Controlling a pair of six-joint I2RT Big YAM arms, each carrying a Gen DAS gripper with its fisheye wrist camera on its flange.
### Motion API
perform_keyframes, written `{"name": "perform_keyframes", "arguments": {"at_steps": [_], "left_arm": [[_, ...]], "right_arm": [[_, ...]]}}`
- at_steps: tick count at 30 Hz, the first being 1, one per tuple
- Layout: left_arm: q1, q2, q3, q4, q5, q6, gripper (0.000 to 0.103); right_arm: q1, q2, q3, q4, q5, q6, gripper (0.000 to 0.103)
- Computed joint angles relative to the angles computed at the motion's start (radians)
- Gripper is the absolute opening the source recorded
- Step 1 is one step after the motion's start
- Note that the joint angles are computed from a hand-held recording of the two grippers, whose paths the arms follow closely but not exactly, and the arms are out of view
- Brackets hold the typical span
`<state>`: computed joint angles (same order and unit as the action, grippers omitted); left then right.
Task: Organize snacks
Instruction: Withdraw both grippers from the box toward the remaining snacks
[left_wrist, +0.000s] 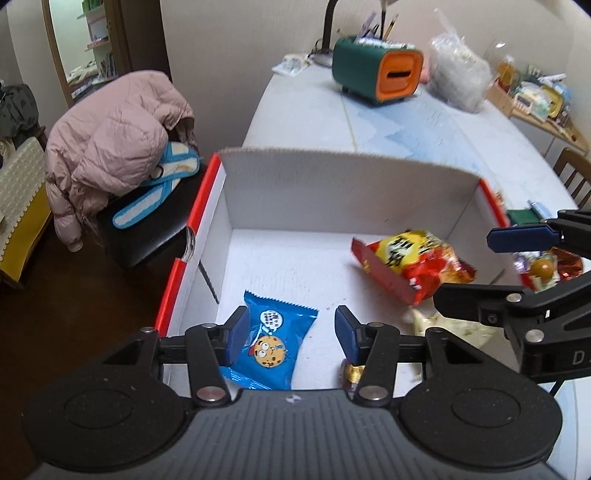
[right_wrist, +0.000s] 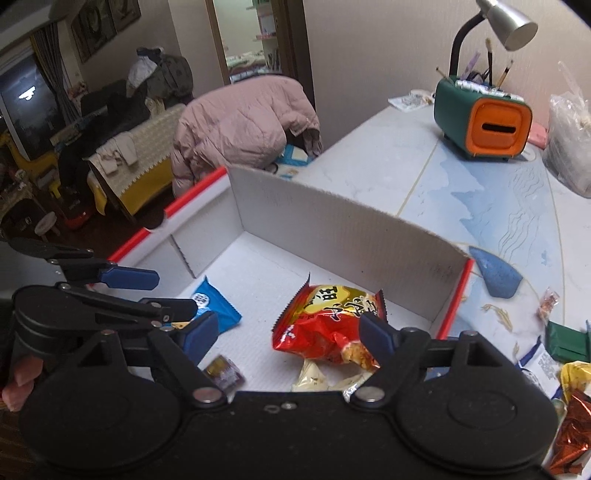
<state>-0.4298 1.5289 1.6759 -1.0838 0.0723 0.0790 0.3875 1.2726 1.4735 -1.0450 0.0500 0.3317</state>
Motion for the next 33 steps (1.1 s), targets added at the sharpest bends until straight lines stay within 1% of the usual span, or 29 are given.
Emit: {"name": "perform_keyframes", "arguments": {"at_steps": [7,8,9,12,17,20,22,23,26,31,32,33], "left_arm": [[-0.016,-0.073,-0.031,0.03,0.048,-0.003,0.052],[-0.02,-0.082,-0.035,0.034,0.057,-0.005,0.054],[-0.023,-0.091,-0.039,0.038,0.066,-0.008,0.056],[-0.035,-0.111,-0.043,0.045,0.088,-0.021,0.058],[-0.068,-0.131,-0.043,0.041,0.119,-0.032,0.059],[-0.096,-0.142,-0.048,0.055,0.122,-0.039,0.07],[-0.116,-0.15,-0.054,0.071,0.118,-0.045,0.071],[-0.125,-0.151,-0.055,0.077,0.114,-0.051,0.071],[-0.149,-0.15,-0.052,0.086,0.119,-0.069,0.071],[-0.198,-0.14,-0.046,0.097,0.106,-0.086,0.071],[-0.207,-0.138,-0.045,0.099,0.105,-0.091,0.072],[-0.219,-0.134,-0.043,0.104,0.101,-0.1,0.076]], "right_arm": [[0.019,-0.075,-0.015,0.015,0.026,0.032,0.083],[0.021,-0.086,-0.017,0.016,0.032,0.035,0.083],[0.024,-0.098,-0.021,0.017,0.039,0.04,0.084],[0.037,-0.135,-0.034,0.02,0.069,0.06,0.09],[0.046,-0.203,-0.067,0.026,0.109,0.085,0.092],[0.046,-0.246,-0.089,0.026,0.128,0.109,0.093],[0.045,-0.271,-0.101,0.019,0.155,0.121,0.098],[0.044,-0.285,-0.109,0.019,0.167,0.125,0.099],[0.026,-0.323,-0.128,0.004,0.183,0.136,0.099],[-0.027,-0.394,-0.174,-0.032,0.187,0.136,0.102],[-0.04,-0.409,-0.184,-0.039,0.183,0.134,0.103],[-0.055,-0.423,-0.191,-0.047,0.179,0.131,0.103]]}}
